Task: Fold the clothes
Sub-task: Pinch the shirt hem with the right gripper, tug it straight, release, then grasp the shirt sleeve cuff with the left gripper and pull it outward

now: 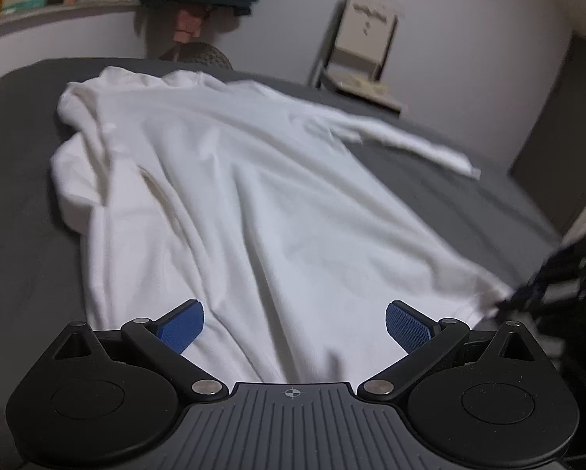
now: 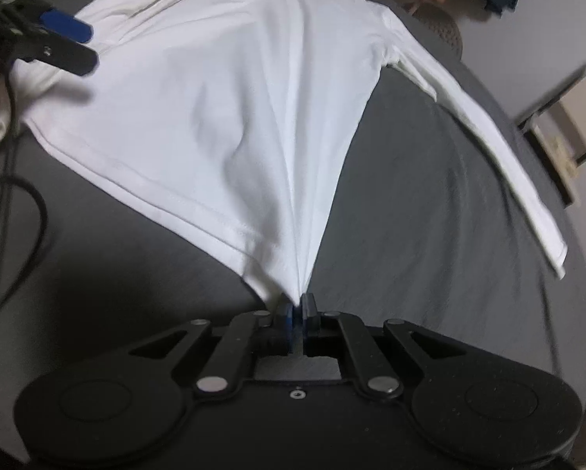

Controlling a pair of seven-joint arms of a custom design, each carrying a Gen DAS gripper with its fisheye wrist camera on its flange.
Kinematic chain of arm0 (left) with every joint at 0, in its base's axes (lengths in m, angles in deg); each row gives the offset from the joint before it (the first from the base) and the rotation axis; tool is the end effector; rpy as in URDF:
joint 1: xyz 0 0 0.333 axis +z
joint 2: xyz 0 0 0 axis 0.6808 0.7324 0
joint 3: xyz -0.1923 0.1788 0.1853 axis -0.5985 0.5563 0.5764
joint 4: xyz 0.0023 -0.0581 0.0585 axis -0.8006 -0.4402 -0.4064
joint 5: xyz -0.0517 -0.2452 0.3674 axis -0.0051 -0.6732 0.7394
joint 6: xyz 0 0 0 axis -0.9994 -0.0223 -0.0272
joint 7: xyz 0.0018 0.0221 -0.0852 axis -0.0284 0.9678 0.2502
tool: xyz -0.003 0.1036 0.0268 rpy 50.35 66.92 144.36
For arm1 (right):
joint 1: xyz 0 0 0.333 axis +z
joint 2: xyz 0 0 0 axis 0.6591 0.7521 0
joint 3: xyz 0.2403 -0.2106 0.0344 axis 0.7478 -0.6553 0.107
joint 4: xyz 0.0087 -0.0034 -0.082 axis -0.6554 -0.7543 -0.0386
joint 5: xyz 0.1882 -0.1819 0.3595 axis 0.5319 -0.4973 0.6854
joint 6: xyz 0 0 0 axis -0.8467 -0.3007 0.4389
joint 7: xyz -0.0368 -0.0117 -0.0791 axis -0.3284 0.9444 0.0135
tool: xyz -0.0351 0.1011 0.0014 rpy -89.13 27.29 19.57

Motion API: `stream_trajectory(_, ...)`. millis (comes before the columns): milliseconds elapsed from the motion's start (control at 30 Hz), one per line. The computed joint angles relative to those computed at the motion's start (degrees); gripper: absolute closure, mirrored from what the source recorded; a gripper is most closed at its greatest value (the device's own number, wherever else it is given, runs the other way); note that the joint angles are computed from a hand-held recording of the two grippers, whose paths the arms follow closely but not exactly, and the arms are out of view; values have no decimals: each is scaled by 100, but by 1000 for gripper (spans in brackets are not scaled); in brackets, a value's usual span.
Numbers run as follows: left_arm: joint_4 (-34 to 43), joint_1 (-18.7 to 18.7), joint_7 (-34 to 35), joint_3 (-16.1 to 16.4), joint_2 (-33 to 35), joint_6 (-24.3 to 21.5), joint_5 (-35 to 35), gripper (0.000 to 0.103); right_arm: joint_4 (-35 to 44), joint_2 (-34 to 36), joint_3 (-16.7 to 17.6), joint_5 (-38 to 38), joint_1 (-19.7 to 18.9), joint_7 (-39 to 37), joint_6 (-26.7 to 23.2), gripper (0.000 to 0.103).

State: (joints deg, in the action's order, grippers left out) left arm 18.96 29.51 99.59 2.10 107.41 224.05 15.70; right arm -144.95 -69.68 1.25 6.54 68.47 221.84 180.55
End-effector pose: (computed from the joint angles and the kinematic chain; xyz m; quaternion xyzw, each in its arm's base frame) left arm 0.7458 -0.4295 0.3320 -0.4113 0.7968 -0.4409 0.0410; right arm 0.5904 0.3322 0.3730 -0.7308 0.6402 -0.2341 0.0355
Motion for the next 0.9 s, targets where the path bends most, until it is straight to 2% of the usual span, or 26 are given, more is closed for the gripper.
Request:
stream_trajectory(33, -110, 23, -86, 25, -61, 298, -64, 1, -95, -103, -4, 25, -10, 143, 162, 66)
stream_trajectory(100, -341, -92, -567, 314, -198, 1075, -79, 1, -307, -326, -5, 17, -35, 473, 548, 62)
stream_trajectory(167, -400, -470, -1348, 965, -260, 1700, -67, 1, -538, -460, 6, 70, -127, 772, 1391, 59)
stream_trajectory(233, -262, -820, -2005, 1569, -184, 1900, -101, 1, -689, -453, 10, 183, -230, 959, 2375, 44)
stream_trajectory(300, -37, -1118, -2650, 2097, -37, 1840, -157, 1, -618, -119, 153, 931, -467, 458, 3433, 42)
stream_trajectory(333, 42, -1215, -2947, 2270, 33, 1831, -194, 1, -471, 102, 214, 1259, -553, 186, 3769, 43)
stream_trajectory(400, 59, -1245, -3238, 2331, 87, 1850, -158, 1, -120, 566, 465, 1900, -810, -413, 4339, 44)
stream_trajectory(467, 28, -1242, -3247, 2310, 94, 1912, 62, 1, 321, 996, 108, 1851, -566, -403, 4719, 44)
stream_trajectory(500, 4, -1258, -3195, 2320, 89, 1974, 225, 2, 507, 1182, 30, 1930, -544, -436, 4845, 44)
stream_trajectory(533, -27, -1304, -3125, 2369, 81, 2048, 416, 6, 690, 1365, -2, 2032, -561, -485, 4954, 44)
stream_trajectory(567, -50, -1377, -3070, 2457, 70, 2079, 610, 8, 693, 1473, 145, 2196, -711, -562, 5232, 44)
stream_trajectory(633, -6, -1521, -3023, 2637, 89, 1994, 952, 13, 653, 1695, 651, 2450, -1182, -711, 5834, 44)
stream_trajectory(700, 206, -1626, -3043, 2757, 185, 1671, 1238, 26, 521, 1892, 1223, 2465, -1709, -822, 6336, 44)
stream_trajectory(733, 337, -1667, -3060, 2800, 245, 1486, 1373, 37, 485, 1999, 1516, 2365, -1991, -863, 6464, 44)
stream_trajectory(767, 455, -1707, -3096, 2847, 300, 1308, 1496, 42, 462, 2063, 1744, 2259, -2213, -863, 6445, 44)
stream_trajectory(833, 644, -1786, -3197, 2944, 391, 1007, 1729, 61, 414, 2161, 2276, 2053, -2730, -821, 6383, 44)
stream_trajectory(867, 690, -1840, -3266, 3017, 415, 949, 1852, 64, 408, 2212, 2478, 1992, -2924, -793, 6388, 44)
stream_trajectory(900, 733, -1903, -3361, 3109, 438, 914, 1972, 72, 381, 2245, 2624, 1962, -3075, -746, 6440, 44)
